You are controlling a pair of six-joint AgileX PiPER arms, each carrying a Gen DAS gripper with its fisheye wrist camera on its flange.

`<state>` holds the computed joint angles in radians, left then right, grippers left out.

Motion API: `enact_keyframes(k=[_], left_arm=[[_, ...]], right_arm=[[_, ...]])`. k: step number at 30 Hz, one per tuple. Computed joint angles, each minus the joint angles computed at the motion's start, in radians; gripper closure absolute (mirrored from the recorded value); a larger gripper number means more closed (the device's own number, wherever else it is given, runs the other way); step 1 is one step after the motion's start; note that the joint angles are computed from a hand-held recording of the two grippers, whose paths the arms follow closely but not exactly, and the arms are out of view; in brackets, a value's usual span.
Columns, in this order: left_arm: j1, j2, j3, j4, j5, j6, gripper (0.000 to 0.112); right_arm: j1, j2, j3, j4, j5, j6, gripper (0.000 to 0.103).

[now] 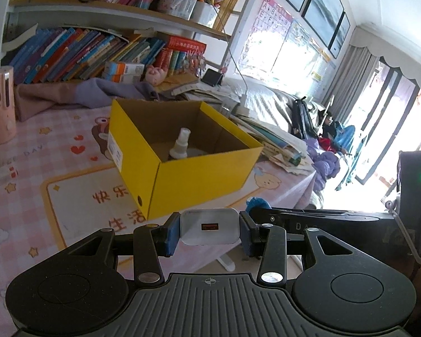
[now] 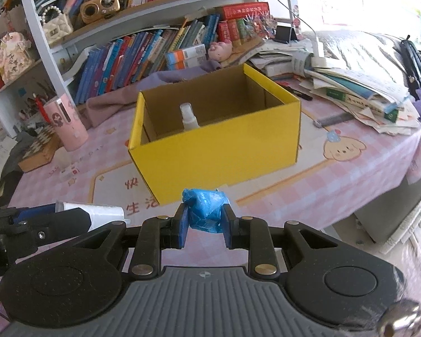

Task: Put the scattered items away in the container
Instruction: 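Lower the blue bag into the box with the right tool while the left tool lowers the charger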

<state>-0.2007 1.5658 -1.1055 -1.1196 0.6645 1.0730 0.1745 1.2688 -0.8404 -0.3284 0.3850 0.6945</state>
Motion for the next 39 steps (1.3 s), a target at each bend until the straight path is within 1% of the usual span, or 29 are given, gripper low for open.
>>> enact_keyframes(k=[4,8,12,17,20,24,28,30,33,36,39], left_arm=[[-0.002,0.034,-0.058,-0.015,0.002,-0.001,0.071],[-0.02,0.075,-0.13,-0.009,-0.019,-0.02,0.071],[-0.049,0.131,-0.224,0.026,-0.043,-0.072,0.071],[-0.098,0.219,-0.359,0.107,-0.099,-0.161,0.071],[-0.124,0.283,-0.448,0.173,-0.132,-0.253,0.071],[-0.159,0.363,-0.556,0.307,-0.178,-0.426,0.071],[-0.188,0.451,-0.679,0.507,-0.194,-0.654,0.071],[-0.199,0.5,-0.752,0.614,-0.177,-0.77,0.071],[-0.213,0.578,-0.871,0.746,-0.126,-0.917,0.071],[-0.229,0.64,-0.966,0.842,-0.08,-1.009,0.071],[-0.241,0.703,-1.067,0.908,-0.022,-1.069,0.071]], right_arm=[[-0.045,0.047,-0.045,0.087,-0.04,-0.111,0.08],[-0.103,0.097,-0.099,0.241,-0.078,-0.298,0.08],[-0.165,0.15,-0.17,0.456,-0.104,-0.554,0.08],[-0.255,0.255,-0.31,0.771,-0.08,-0.919,0.08],[-0.299,0.336,-0.414,0.876,-0.041,-1.056,0.08],[-0.349,0.453,-0.56,0.948,0.032,-1.167,0.08],[-0.382,0.57,-0.709,0.973,0.114,-1.234,0.08],[-0.394,0.632,-0.79,0.978,0.159,-1.257,0.08],[-0.4,0.729,-0.923,0.956,0.234,-1.266,0.08],[-0.396,0.844,-1.097,0.884,0.34,-1.218,0.08],[-0.391,0.937,-1.238,0.842,0.427,-1.198,0.08]])
